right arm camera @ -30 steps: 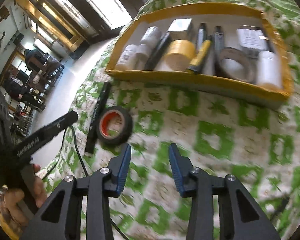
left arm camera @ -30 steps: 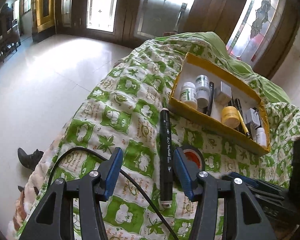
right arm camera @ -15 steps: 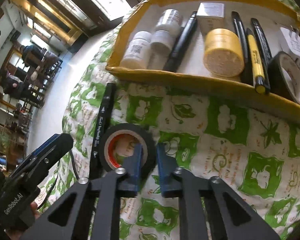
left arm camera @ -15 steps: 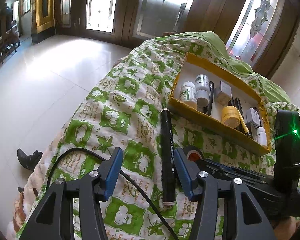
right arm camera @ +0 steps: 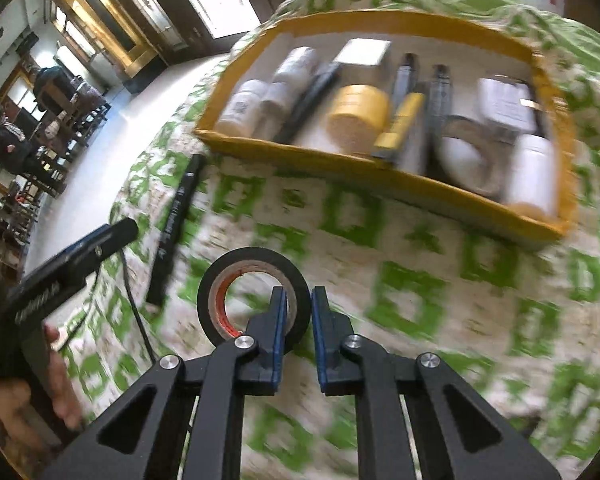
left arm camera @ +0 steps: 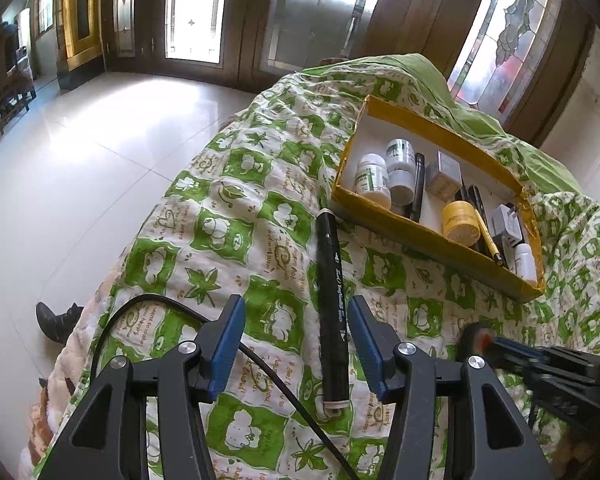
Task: Organize rigid objects
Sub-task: 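Grasp black marker with left gripper while right gripper lifts the tape roll, then carry the marker and tape roll over the tray with both grippers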
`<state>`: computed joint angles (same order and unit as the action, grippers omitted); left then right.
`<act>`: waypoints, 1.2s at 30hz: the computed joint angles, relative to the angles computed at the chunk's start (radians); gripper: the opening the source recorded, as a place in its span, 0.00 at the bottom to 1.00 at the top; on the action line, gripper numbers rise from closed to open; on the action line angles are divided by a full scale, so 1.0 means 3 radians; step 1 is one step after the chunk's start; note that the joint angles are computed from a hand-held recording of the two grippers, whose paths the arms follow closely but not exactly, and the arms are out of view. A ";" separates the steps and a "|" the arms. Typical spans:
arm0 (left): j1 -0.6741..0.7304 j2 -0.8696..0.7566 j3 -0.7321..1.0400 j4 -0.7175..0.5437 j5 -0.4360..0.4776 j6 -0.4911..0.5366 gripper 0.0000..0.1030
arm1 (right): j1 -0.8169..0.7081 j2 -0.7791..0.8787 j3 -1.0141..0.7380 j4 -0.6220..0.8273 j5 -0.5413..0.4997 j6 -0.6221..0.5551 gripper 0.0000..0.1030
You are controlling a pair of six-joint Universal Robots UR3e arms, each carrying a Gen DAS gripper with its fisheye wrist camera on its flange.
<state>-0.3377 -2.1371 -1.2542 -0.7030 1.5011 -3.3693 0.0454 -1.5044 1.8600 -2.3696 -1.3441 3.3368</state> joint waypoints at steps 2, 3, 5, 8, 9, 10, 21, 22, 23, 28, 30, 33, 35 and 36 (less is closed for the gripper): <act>-0.0025 -0.0032 0.0047 -0.0028 0.0025 0.0026 0.54 | -0.0125 -0.0273 0.0236 -0.0002 0.0015 -0.0051 0.12; -0.0050 -0.0063 0.0092 -0.0054 0.0052 0.0053 0.54 | -0.0213 -0.0425 0.0391 -0.0039 0.0049 -0.0049 0.12; -0.0090 -0.0104 0.0164 -0.0102 0.0097 0.0100 0.54 | -0.0386 -0.0628 0.0591 -0.0067 0.0159 -0.0036 0.12; -0.0141 -0.0120 0.0194 -0.0118 0.0153 0.0171 0.54 | -0.0563 -0.0744 0.0703 -0.0078 0.0319 -0.0015 0.12; -0.0159 -0.0135 0.0216 -0.0133 0.0172 0.0196 0.54 | -0.0571 -0.0762 0.0705 -0.0082 0.0312 -0.0017 0.12; -0.0176 -0.0160 0.0253 -0.0160 0.0193 0.0214 0.54 | -0.0599 -0.0789 0.0704 -0.0061 0.0321 -0.0037 0.12; -0.0339 -0.0889 0.1352 -0.0856 0.0382 0.0438 0.39 | -0.0498 -0.0623 0.0660 -0.0142 0.0357 0.0035 0.12; -0.0332 -0.0929 0.1413 -0.0900 0.0389 0.0429 0.27 | -0.0510 -0.0635 0.0666 -0.0145 0.0365 0.0039 0.12; -0.0306 -0.0907 0.1381 -0.0871 0.0339 0.0413 0.18 | -0.0525 -0.0648 0.0674 -0.0153 0.0374 0.0044 0.12; -0.0073 -0.0510 0.0814 -0.0496 -0.0173 0.0204 0.14 | -0.0712 -0.0817 0.0743 -0.0117 0.0487 0.0030 0.12; -0.0014 -0.0389 0.0681 -0.0374 -0.0323 0.0150 0.14 | -0.0815 -0.0909 0.0769 -0.0079 0.0541 0.0020 0.12; 0.0005 -0.0301 0.0585 -0.0291 -0.0427 0.0103 0.14 | -0.0961 -0.1028 0.0776 -0.0013 0.0580 -0.0010 0.12; 0.0015 -0.0268 0.0548 -0.0250 -0.0470 0.0089 0.14 | -0.1071 -0.1083 0.0764 0.0029 0.0588 -0.0029 0.12; 0.0026 -0.0241 0.0522 -0.0224 -0.0500 0.0077 0.14 | -0.1107 -0.1092 0.0747 0.0050 0.0592 -0.0035 0.12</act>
